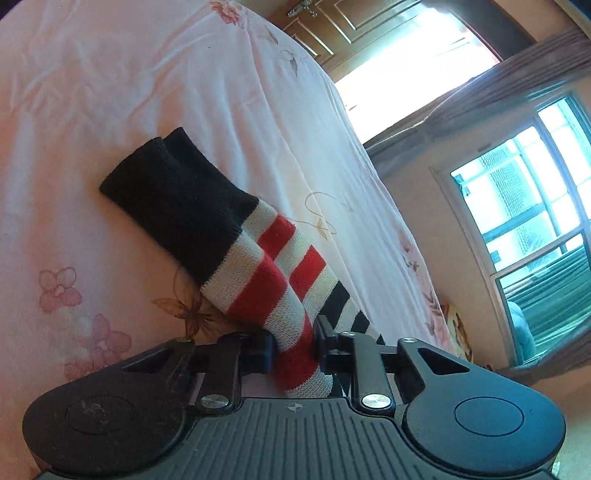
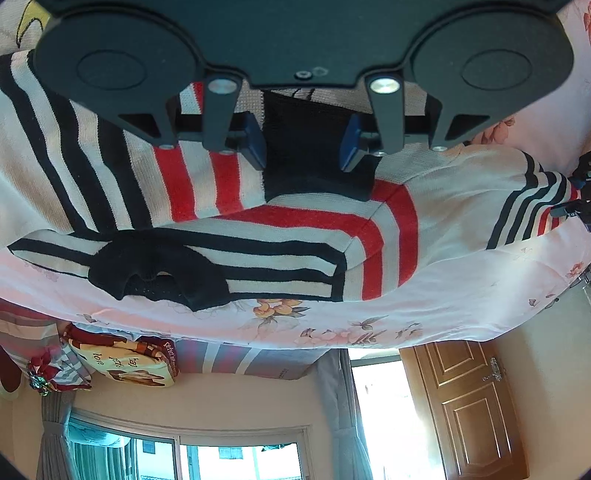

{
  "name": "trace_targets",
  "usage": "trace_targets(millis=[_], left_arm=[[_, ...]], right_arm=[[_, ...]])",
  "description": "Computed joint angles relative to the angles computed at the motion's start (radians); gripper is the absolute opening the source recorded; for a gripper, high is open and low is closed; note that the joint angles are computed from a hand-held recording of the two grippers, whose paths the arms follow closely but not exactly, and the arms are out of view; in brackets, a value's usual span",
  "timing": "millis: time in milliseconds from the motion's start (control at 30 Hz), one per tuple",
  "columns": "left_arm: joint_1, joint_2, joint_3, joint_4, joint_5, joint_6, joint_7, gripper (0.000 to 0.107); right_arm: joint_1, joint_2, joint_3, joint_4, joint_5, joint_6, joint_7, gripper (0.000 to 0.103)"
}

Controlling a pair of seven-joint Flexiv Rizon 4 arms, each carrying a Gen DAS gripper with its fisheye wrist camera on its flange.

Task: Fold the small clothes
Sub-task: 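Grasp the other black sleeve cuff with the left tool, then lay the held sleeve across the chest with the left tool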

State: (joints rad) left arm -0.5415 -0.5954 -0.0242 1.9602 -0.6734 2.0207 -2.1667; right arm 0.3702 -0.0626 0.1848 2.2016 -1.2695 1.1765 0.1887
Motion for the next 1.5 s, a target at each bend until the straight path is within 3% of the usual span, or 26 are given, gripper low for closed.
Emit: trace_targets(millis=[133,200,233,333,400,467,533,600,700,767,833,867,900,967,1033,1100,1167,1333,1433,1500], left_arm=[[-0.064,-0.004,0.053,-0.032,-0.028,0.013,0.069,0.014],[-0.099,-0.004,0.074,-0.072,-0.014,0.024,0.162,0.014],[-0.099,-0.005,0.065,-0.1,0.012,0.024,0.207,0.014],[-0.083,-0.022,0.013,-0.207,0.113,-0.005,0.326,0.014],[-0.056,-0.047,-0.056,-0.301,0.208,-0.052,0.384,0.014],[-0.047,-0.092,-0.112,-0.405,0.277,-0.117,0.427,0.014],[-0.031,-0.154,-0.194,-0.52,0.342,-0.216,0.464,0.014],[-0.051,-0.218,-0.231,-0.635,0.381,-0.347,0.507,0.014],[-0.159,-0.293,-0.133,-0.794,0.411,-0.56,0.514,0.014],[-0.192,-0.317,-0.105,-0.863,0.451,-0.686,0.524,0.014],[-0.252,-0.31,-0.019,-0.886,0.495,-0.728,0.506,0.019],[-0.265,-0.285,-0.009,-0.861,0.56,-0.721,0.47,0.04],[-0.267,-0.268,-0.006,-0.842,0.583,-0.709,0.464,0.072],[-0.322,-0.247,0.083,-0.829,0.664,-0.64,0.4,0.087],[-0.353,-0.23,0.129,-0.84,0.748,-0.623,0.414,0.088],[-0.326,-0.199,0.078,-0.822,0.767,-0.642,0.467,0.088],[-0.312,-0.164,0.067,-0.778,0.759,-0.639,0.44,0.088],[-0.327,-0.098,0.19,-0.669,0.758,-0.632,0.179,0.088],[-0.371,-0.092,0.325,-0.659,0.799,-0.736,-0.001,0.088],[-0.37,-0.096,0.358,-0.653,0.822,-0.786,-0.074,0.088]], right_arm=[[-0.002,0.021,0.001,0.002,-0.046,-0.037,0.033,0.043],[0.006,0.011,0.016,-0.002,0.013,-0.075,-0.034,0.043],[-0.003,-0.013,0.029,-0.005,0.055,-0.063,-0.078,0.045],[0.016,-0.018,0.003,0.003,-0.002,-0.062,-0.071,0.046],[-0.007,0.004,-0.011,0.02,-0.013,0.013,-0.006,0.044],[-0.047,0.049,-0.027,0.056,-0.094,0.085,0.134,0.043],[-0.08,0.11,-0.018,0.099,-0.107,0.087,0.188,0.043],[-0.114,0.182,-0.005,0.152,-0.074,0.082,0.194,0.043],[-0.15,0.292,0.031,0.231,0.041,0.028,0.131,0.044],[-0.169,0.359,0.052,0.282,0.129,0.004,0.092,0.046],[-0.189,0.413,0.068,0.324,0.199,0.004,0.073,0.047],[-0.202,0.435,0.076,0.343,0.219,0.009,0.071,0.047],[-0.216,0.453,0.084,0.357,0.234,0.014,0.072,0.048],[-0.251,0.475,0.097,0.376,0.243,0.046,0.091,0.051],[-0.295,0.48,0.105,0.384,0.218,0.097,0.126,0.052],[-0.322,0.472,0.114,0.374,0.198,0.12,0.129,0.052],[-0.343,0.46,0.117,0.36,0.174,0.141,0.128,0.052],[-0.371,0.406,0.12,0.309,0.102,0.189,0.163,0.056],[-0.354,0.325,0.11,0.246,0.036,0.203,0.178,0.059],[-0.317,0.248,0.103,0.181,-0.012,0.187,0.185,0.061]])
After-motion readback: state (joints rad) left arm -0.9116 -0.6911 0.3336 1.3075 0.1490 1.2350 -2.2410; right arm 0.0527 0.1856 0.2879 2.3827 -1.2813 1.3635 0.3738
